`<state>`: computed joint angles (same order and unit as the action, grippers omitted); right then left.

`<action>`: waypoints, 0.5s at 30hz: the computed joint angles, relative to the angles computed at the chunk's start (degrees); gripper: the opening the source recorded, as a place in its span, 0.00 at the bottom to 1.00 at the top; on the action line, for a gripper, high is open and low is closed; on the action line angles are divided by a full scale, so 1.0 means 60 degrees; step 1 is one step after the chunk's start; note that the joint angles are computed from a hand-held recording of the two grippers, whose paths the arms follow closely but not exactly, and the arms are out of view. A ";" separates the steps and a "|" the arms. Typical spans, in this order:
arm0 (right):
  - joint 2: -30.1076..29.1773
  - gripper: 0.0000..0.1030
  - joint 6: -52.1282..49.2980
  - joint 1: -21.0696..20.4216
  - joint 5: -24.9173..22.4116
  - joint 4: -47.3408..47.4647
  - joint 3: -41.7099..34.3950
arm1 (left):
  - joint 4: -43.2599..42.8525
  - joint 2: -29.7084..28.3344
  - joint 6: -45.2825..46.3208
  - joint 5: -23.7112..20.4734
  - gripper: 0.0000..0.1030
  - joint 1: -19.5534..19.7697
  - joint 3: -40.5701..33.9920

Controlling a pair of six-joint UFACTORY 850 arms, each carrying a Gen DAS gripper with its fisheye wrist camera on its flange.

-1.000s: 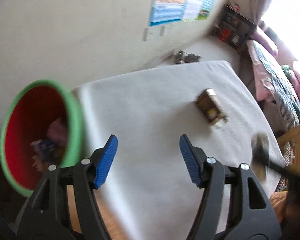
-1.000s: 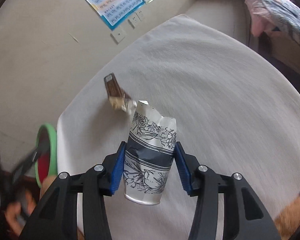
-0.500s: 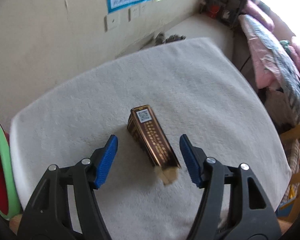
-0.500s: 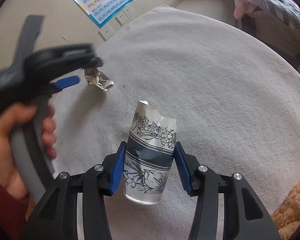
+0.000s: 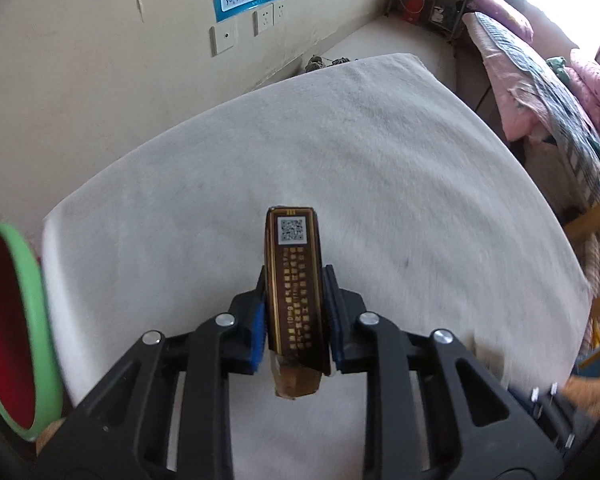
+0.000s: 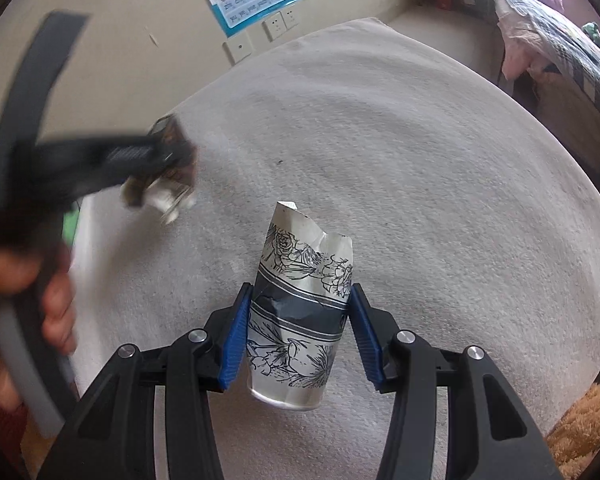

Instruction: Collect trash

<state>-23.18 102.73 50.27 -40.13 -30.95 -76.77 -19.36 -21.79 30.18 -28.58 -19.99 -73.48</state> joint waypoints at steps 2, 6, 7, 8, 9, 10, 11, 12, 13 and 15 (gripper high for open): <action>-0.0014 0.45 -0.0047 -0.0020 0.0043 0.0028 -0.0012 | -0.0037 0.0232 0.0159 -0.0076 0.23 0.0140 0.0276; -0.0057 0.45 -0.0154 -0.0058 0.0061 0.0152 -0.0037 | -0.0225 0.0828 0.0425 -0.0398 0.23 0.0505 0.0979; -0.0095 0.45 -0.0203 -0.0086 0.0074 0.0188 -0.0067 | -0.0246 0.1061 0.0488 -0.0461 0.23 0.0620 0.1242; -0.0105 0.45 -0.0232 -0.0096 0.0078 0.0219 -0.0074 | -0.0275 0.1203 0.0537 -0.0498 0.23 0.0675 0.1399; -0.0118 0.45 -0.0278 -0.0104 0.0082 0.0261 -0.0079 | -0.0310 0.1335 0.0606 -0.0551 0.23 0.0736 0.1553; -0.0143 0.45 -0.0345 -0.0115 0.0064 0.0308 -0.0113 | -0.0299 0.1492 0.0658 -0.0591 0.23 0.0799 0.1744; -0.0192 0.45 -0.0404 -0.0130 0.0066 0.0345 -0.0150 | -0.0253 0.1638 0.0676 -0.0587 0.23 0.0839 0.1932; -0.0225 0.45 -0.0480 -0.0137 0.0059 0.0391 -0.0180 | -0.0205 0.1711 0.0662 -0.0579 0.23 0.0855 0.2033; -0.0266 0.45 -0.0521 -0.0144 0.0053 0.0407 -0.0217 | -0.0128 0.1800 0.0606 -0.0540 0.23 0.0867 0.2184; -0.0316 0.45 -0.0592 -0.0147 0.0000 0.0416 -0.0278 | -0.0021 0.1825 0.0463 -0.0581 0.23 0.0855 0.2341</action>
